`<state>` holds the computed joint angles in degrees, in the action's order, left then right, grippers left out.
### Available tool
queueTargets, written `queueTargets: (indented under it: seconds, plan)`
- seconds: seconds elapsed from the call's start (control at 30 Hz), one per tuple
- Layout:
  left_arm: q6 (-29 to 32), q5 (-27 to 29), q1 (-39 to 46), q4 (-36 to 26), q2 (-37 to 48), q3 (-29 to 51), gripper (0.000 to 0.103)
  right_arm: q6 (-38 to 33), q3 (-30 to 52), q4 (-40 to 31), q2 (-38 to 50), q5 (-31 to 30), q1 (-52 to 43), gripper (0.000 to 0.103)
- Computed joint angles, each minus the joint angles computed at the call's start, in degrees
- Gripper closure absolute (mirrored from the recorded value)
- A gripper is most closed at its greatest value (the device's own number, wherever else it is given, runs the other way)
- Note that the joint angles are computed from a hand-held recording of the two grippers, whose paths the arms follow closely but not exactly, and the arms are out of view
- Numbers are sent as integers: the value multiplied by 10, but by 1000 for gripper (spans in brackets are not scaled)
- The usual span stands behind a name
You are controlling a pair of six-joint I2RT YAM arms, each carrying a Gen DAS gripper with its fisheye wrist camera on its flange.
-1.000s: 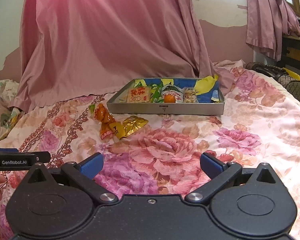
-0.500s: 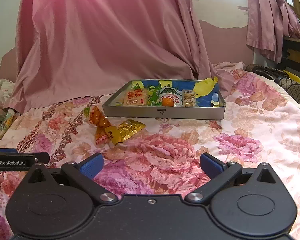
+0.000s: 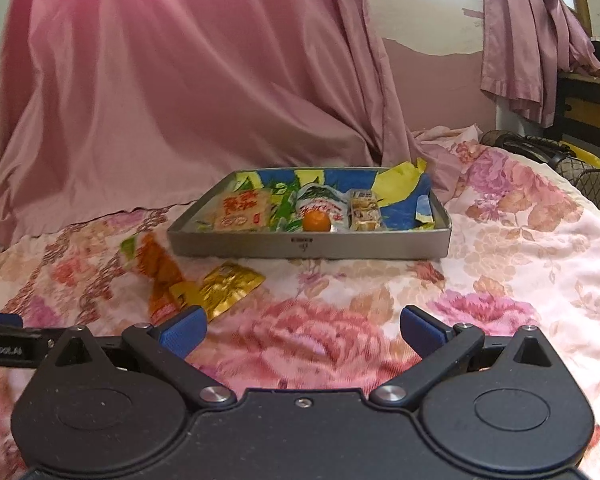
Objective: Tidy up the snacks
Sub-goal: 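Grasp the gold packet with the right tool while the left tool grasps the orange bag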
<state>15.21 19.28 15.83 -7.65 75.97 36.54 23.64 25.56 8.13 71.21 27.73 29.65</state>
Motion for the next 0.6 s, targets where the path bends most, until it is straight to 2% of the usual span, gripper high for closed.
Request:
queueTargets:
  seconds: [0.23, 0.6]
  plan:
    - [-44, 13, -34, 14, 105, 77, 0, -30, 48, 77, 134, -19, -42, 1]
    - [-134, 6, -84, 24, 241, 188, 0, -76, 103, 125, 248, -55, -76, 1]
